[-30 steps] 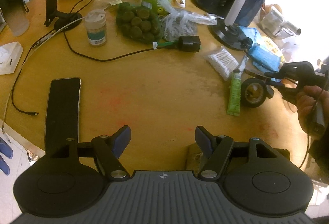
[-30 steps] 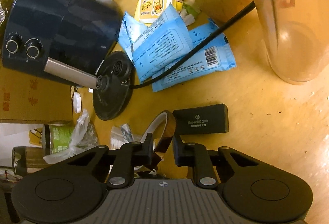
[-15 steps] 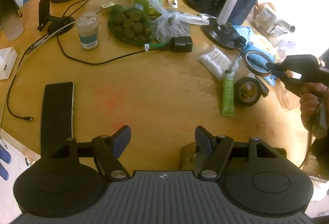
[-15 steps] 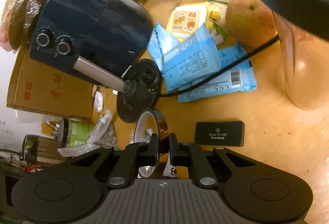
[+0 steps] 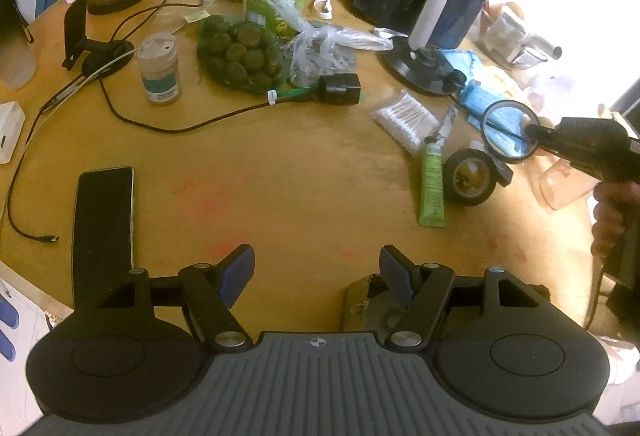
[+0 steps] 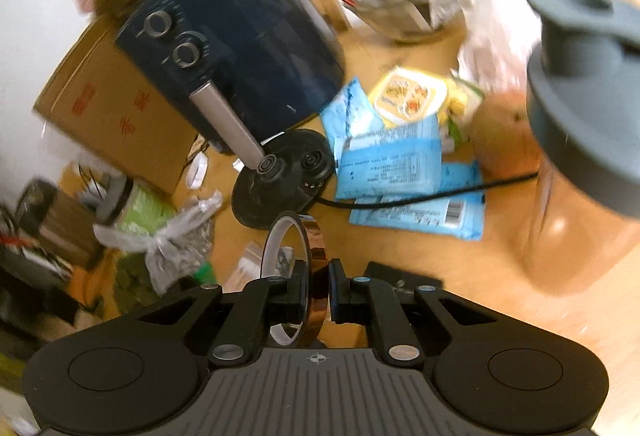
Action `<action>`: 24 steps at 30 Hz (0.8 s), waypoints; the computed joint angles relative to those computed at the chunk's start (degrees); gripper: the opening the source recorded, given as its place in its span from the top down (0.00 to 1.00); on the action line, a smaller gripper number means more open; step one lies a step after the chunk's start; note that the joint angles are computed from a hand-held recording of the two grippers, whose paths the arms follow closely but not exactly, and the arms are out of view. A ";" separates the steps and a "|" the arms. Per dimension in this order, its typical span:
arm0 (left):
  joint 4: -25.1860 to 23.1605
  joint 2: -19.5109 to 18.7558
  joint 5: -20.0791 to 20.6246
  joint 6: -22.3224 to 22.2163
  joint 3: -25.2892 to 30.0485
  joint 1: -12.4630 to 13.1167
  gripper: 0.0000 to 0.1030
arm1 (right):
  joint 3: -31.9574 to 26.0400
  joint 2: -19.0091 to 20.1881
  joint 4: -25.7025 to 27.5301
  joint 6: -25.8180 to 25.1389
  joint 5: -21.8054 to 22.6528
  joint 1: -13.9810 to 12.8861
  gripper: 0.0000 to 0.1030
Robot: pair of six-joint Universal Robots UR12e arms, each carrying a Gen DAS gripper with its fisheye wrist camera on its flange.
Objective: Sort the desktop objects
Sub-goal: 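Lift the amber tape ring with the right gripper and carry it toward the box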
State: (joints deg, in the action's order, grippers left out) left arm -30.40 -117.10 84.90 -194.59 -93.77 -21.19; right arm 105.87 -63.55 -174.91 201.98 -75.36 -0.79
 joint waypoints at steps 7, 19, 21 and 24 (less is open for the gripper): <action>0.30 -0.01 -0.52 0.83 0.05 0.04 0.33 | 2.39 -2.16 -0.94 -10.63 -6.80 1.54 0.87; -0.09 -0.72 -1.95 2.52 0.93 -0.12 0.33 | 7.93 -4.41 1.17 -31.65 -22.07 5.37 0.87; -0.16 -0.83 -2.19 2.86 1.07 -0.18 0.33 | 8.51 -4.80 1.20 -32.54 -22.05 5.48 0.87; -0.25 -1.09 -2.67 3.41 1.43 -0.31 0.33 | 8.92 -5.74 2.79 -30.73 -18.92 4.70 0.87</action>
